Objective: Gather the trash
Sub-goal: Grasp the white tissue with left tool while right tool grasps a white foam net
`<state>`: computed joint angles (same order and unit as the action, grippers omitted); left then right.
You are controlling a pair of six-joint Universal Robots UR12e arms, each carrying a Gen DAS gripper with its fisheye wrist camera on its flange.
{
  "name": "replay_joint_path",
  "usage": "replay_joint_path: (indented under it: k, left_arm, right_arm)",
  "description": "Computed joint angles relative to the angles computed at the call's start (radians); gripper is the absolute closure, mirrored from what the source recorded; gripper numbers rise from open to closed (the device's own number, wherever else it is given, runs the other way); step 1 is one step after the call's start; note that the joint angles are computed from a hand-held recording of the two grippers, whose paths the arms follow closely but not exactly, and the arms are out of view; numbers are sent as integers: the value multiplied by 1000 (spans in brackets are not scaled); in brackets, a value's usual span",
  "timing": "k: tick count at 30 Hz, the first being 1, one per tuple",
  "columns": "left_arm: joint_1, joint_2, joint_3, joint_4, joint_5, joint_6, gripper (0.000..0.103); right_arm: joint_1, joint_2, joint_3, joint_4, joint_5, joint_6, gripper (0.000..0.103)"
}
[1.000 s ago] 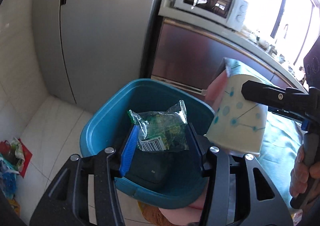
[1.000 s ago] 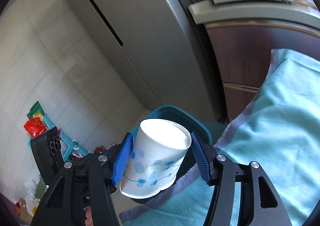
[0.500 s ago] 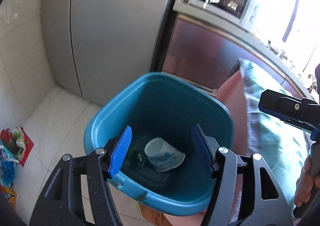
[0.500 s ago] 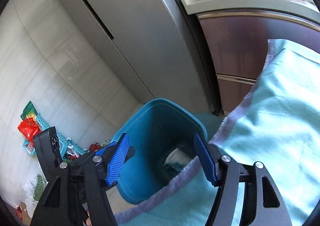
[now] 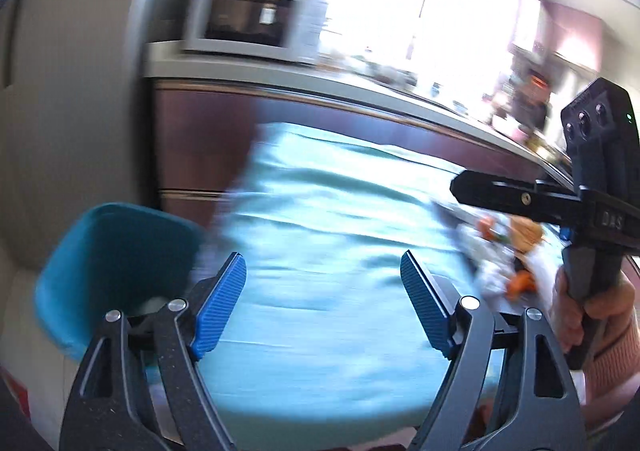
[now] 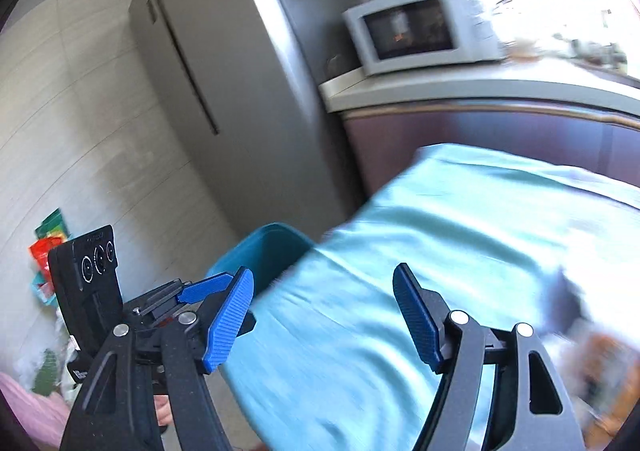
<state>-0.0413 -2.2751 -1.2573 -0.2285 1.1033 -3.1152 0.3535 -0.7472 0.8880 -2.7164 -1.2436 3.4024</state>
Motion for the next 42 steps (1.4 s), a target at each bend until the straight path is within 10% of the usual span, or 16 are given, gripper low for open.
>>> replay_joint_path:
  k: [12, 28, 37, 42]
  left_arm:
    - [-106, -41, 89, -194, -115, 167, 24]
    - [-170, -134, 298, -491, -25, 226, 48]
    - [-173, -149, 326, -527, -32, 222, 72]
    - [-175, -146, 319, -528, -35, 222, 92]
  right_arm:
    - [-61, -244, 448, -167, -267, 176, 33]
    - [-92, -274, 556, -205, -174, 227, 36]
    - [-97, -280, 571, -219, -133, 234, 51]
    - [-96, -279, 570, -216, -114, 228, 77]
